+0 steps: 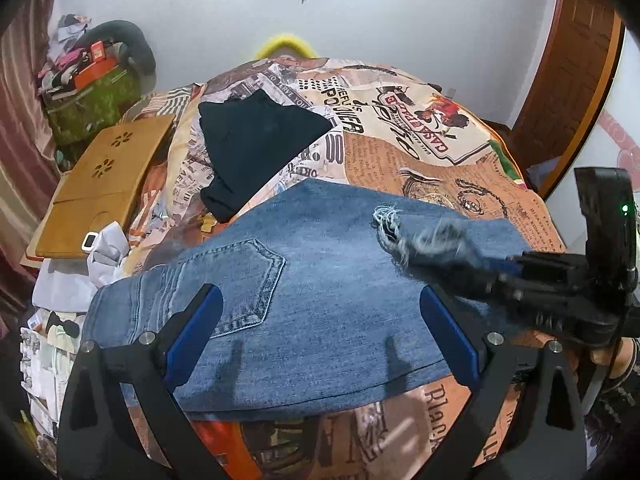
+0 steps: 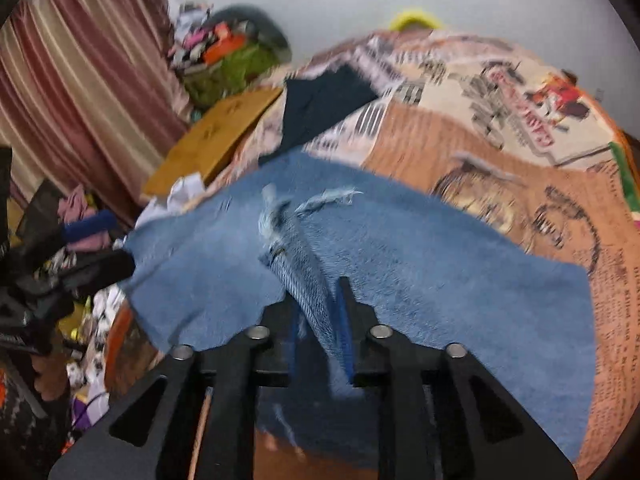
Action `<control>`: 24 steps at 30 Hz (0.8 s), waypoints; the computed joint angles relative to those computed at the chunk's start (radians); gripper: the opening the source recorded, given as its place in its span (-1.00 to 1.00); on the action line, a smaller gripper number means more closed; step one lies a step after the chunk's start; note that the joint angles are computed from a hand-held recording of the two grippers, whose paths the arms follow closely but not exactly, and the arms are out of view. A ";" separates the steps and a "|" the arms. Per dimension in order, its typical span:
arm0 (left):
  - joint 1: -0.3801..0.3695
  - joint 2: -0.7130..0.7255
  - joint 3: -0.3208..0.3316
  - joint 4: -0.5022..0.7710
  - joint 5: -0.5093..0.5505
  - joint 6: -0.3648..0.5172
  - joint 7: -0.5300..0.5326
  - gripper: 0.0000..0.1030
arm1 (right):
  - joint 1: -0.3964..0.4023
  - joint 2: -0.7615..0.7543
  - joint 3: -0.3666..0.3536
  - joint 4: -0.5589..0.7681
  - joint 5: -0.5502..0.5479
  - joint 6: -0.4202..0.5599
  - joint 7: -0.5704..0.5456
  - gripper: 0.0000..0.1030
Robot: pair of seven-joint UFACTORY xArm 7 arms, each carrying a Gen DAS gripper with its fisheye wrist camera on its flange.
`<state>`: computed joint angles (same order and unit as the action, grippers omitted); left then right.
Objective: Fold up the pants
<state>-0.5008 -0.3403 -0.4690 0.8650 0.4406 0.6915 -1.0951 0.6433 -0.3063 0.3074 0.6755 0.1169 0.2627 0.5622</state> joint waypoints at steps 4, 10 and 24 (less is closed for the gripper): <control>0.002 0.007 0.001 0.009 0.006 -0.003 0.002 0.94 | 0.051 -0.029 -0.029 -0.009 0.074 0.011 -0.051 -0.09; 0.002 0.070 -0.009 0.091 0.053 0.014 0.014 0.94 | 0.013 -0.157 -0.021 -0.053 0.043 0.022 -0.036 0.01; -0.137 0.469 0.107 0.462 0.036 0.064 0.143 0.94 | -0.125 -0.388 -0.090 -0.191 -0.024 0.124 -0.032 0.27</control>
